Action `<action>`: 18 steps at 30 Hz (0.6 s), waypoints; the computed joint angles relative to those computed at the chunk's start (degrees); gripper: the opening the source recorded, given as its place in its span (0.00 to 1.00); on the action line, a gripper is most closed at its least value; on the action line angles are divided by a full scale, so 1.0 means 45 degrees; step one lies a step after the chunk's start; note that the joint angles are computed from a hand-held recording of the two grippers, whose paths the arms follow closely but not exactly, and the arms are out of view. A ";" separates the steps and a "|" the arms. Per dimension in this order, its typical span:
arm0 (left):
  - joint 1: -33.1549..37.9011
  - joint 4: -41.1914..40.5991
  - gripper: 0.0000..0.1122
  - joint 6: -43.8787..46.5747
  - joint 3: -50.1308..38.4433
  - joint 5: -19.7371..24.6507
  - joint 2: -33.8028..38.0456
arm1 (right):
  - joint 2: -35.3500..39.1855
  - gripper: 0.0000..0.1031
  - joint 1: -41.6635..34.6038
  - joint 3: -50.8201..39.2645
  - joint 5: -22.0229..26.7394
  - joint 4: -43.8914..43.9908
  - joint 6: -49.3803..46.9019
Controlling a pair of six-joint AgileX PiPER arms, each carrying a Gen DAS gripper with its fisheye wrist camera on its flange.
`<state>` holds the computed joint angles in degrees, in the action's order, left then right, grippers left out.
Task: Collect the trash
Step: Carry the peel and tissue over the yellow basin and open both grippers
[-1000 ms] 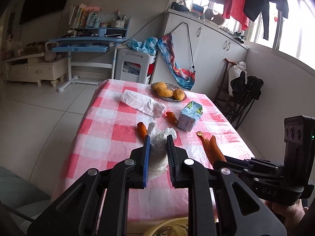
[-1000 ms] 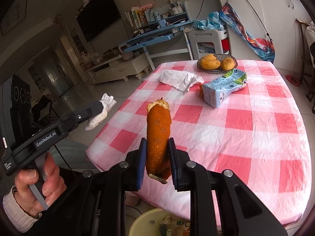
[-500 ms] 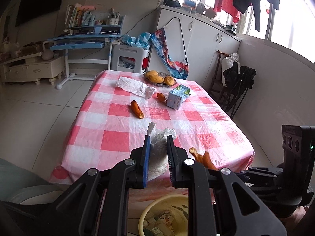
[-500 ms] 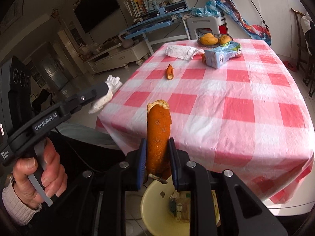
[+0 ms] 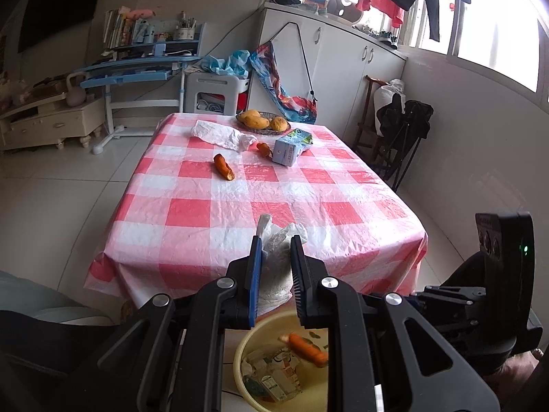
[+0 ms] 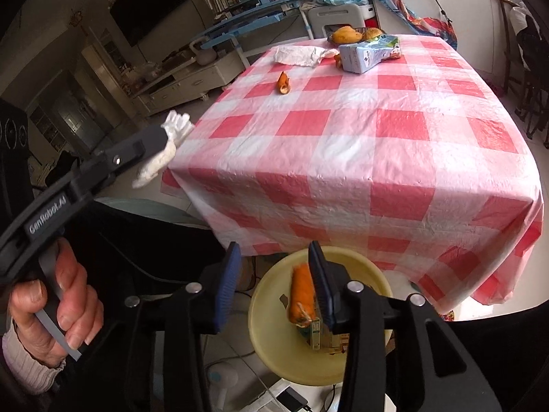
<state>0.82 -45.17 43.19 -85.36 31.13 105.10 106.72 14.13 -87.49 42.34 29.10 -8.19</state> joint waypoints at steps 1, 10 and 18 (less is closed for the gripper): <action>-0.0034 0.0015 0.15 0.0019 0.0117 0.0020 -0.0065 | -0.0139 0.52 -0.0021 0.0170 -0.0271 0.0095 -0.0002; -0.0695 0.2313 0.55 -0.1598 -0.0264 0.2469 0.0491 | -0.1523 0.77 -0.0199 0.1886 -0.3541 -0.0067 0.1035; -0.0849 0.2412 0.72 -0.1511 0.0948 0.0269 -0.0466 | -0.1233 0.83 0.0176 0.1445 -0.3540 -0.2114 0.2754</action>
